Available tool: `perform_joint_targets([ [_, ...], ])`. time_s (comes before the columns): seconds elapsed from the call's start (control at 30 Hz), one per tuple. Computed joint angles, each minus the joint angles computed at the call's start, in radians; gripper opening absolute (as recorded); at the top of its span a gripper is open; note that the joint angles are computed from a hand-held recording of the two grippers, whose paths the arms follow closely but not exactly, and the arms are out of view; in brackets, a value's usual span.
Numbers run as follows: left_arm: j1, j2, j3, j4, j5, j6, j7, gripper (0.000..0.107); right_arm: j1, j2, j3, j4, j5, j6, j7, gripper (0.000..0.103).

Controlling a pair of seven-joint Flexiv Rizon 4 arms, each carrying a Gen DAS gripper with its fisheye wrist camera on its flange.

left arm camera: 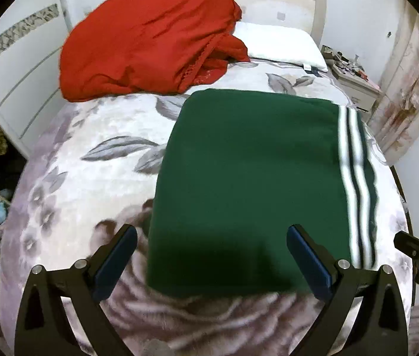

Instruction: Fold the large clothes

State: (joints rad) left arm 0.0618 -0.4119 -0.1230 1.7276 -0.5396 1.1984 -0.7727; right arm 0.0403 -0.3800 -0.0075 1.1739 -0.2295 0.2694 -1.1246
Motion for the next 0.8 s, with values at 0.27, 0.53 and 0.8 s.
perform_joint_targets([
  [0.27,-0.035,0.277,0.038,0.233,-0.116,-0.005,0.041,0.103,0.096,0.231,0.042,0.115,-0.152,-0.105,0.149,0.091],
  [0.53,-0.126,0.596,0.181,0.383,-0.123,-0.098,0.046,0.103,0.159,0.404,0.117,0.012,-0.24,-0.322,0.158,0.091],
  [0.8,-0.127,0.834,0.273,0.41,-0.003,-0.25,-0.031,0.103,0.254,0.449,0.209,-0.216,-0.371,-0.535,0.147,0.091],
])
